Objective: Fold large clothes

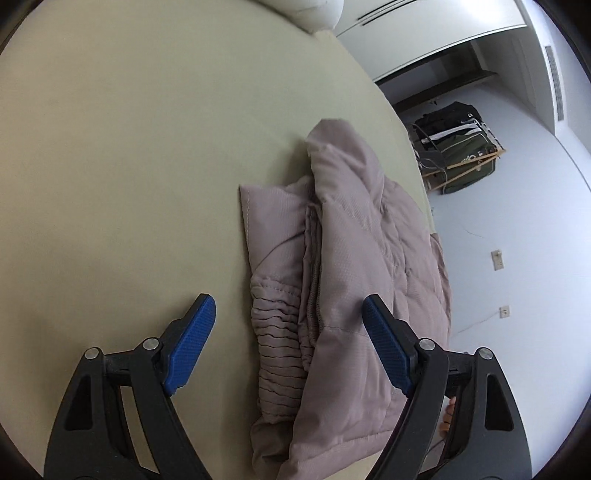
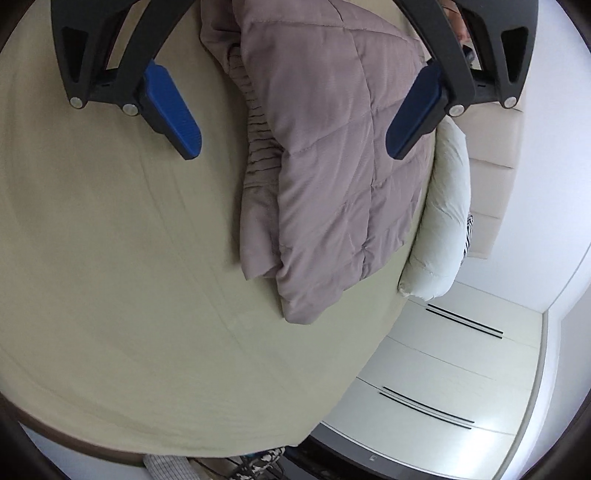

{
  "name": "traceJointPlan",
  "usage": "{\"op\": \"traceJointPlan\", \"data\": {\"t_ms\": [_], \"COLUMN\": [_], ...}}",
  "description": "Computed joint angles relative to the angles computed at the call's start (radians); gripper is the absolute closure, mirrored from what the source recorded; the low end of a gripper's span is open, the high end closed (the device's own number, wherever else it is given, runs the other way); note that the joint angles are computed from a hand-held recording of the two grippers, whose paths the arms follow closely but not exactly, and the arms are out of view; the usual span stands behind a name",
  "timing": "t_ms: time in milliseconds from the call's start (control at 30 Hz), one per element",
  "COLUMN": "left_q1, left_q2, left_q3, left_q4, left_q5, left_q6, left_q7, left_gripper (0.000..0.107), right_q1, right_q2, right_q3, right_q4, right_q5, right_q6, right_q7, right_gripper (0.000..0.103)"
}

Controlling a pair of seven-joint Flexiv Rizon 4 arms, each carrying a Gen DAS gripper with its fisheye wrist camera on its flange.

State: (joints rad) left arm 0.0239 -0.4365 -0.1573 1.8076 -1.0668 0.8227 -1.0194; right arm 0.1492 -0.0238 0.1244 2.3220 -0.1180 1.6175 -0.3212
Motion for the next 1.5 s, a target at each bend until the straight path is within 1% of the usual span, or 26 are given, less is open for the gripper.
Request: {"op": "traceJointPlan", "data": {"t_ms": [33, 67, 133, 200, 267, 333, 433, 467, 533, 600, 733, 867, 1000, 1100, 1133, 1233, 1267, 1333, 1433, 1500], "left_q1": [0.004, 0.010, 0.014, 0.024, 0.034, 0.046, 0.059, 0.063, 0.070, 0.072, 0.079, 0.083, 0.086, 0.089, 0.089, 0.095, 0.096, 0.091, 0.071, 0.052], "left_q2": [-0.005, -0.012, -0.022, -0.034, -0.060, -0.075, -0.092, -0.100, -0.116, -0.149, -0.200, -0.234, -0.268, -0.305, -0.308, -0.327, -0.332, -0.343, -0.387, -0.429], "left_q3": [-0.003, -0.010, -0.016, -0.021, -0.027, -0.031, -0.035, -0.037, -0.040, -0.049, -0.068, -0.080, -0.098, -0.121, -0.127, -0.147, -0.149, -0.144, -0.141, -0.142], "left_q4": [0.001, 0.000, -0.003, -0.010, -0.031, -0.047, -0.063, -0.069, -0.083, -0.113, -0.165, -0.203, -0.243, -0.282, -0.288, -0.303, -0.307, -0.320, -0.387, -0.456], "left_q5": [-0.006, -0.022, -0.044, -0.069, -0.085, -0.095, -0.115, -0.119, -0.125, -0.138, -0.154, -0.145, -0.143, -0.163, -0.166, -0.179, -0.173, -0.153, -0.105, -0.056], "left_q6": [-0.012, -0.026, -0.041, -0.070, -0.102, -0.141, -0.183, -0.199, -0.227, -0.240, -0.266, -0.282, -0.287, -0.288, -0.288, -0.301, -0.309, -0.313, -0.302, -0.290], "left_q7": [0.004, 0.015, 0.030, 0.036, 0.036, 0.035, 0.045, 0.053, 0.059, 0.054, 0.027, 0.009, -0.006, -0.020, -0.016, 0.044, 0.065, 0.057, -0.003, -0.054], "left_gripper": [0.025, 0.024, 0.024, 0.024, 0.024, 0.024, 0.024, 0.024, 0.024, 0.024, 0.024, 0.024, 0.024, 0.025, 0.025, 0.025, 0.028, 0.030, 0.030, 0.030], "right_q1": [-0.008, -0.015, -0.033, -0.055, -0.104, -0.153, -0.196, -0.195, -0.208, -0.188, -0.141, -0.124, -0.108, -0.099, -0.110, -0.119, -0.121, -0.124, -0.113, -0.110], "right_q2": [-0.013, -0.022, -0.044, -0.075, -0.099, -0.121, -0.151, -0.156, -0.169, -0.181, -0.184, -0.180, -0.185, -0.190, -0.178, -0.185, -0.193, -0.201, -0.237, -0.263], "right_q3": [0.030, 0.051, 0.085, 0.128, 0.192, 0.243, 0.268, 0.262, 0.266, 0.245, 0.196, 0.169, 0.148, 0.139, 0.142, 0.138, 0.137, 0.131, 0.115, 0.112], "right_q4": [-0.021, -0.040, -0.082, -0.133, -0.198, -0.269, -0.352, -0.364, -0.406, -0.424, -0.435, -0.442, -0.448, -0.453, -0.447, -0.471, -0.484, -0.498, -0.534, -0.558], "right_q5": [0.114, 0.195, 0.332, 0.461, 0.608, 0.756, 0.906, 0.925, 0.999, 1.011, 1.015, 1.045, 1.037, 1.021, 1.028, 1.048, 1.056, 1.055, 1.012, 0.982], "right_q6": [0.001, -0.007, -0.031, -0.027, -0.045, -0.085, -0.163, -0.179, -0.221, -0.241, -0.260, -0.283, -0.284, -0.285, -0.298, -0.330, -0.339, -0.362, -0.379, -0.384], "right_q7": [-0.084, -0.148, -0.265, -0.388, -0.543, -0.704, -0.880, -0.907, -1.004, -1.030, -1.045, -1.085, -1.084, -1.075, -1.087, -1.121, -1.134, -1.145, -1.123, -1.103], "right_gripper": [0.000, 0.000, 0.000, 0.001, 0.001, 0.004, 0.008, 0.008, 0.010, 0.010, 0.010, 0.010, 0.010, 0.010, 0.010, 0.013, 0.013, 0.014, 0.014, 0.014]}}
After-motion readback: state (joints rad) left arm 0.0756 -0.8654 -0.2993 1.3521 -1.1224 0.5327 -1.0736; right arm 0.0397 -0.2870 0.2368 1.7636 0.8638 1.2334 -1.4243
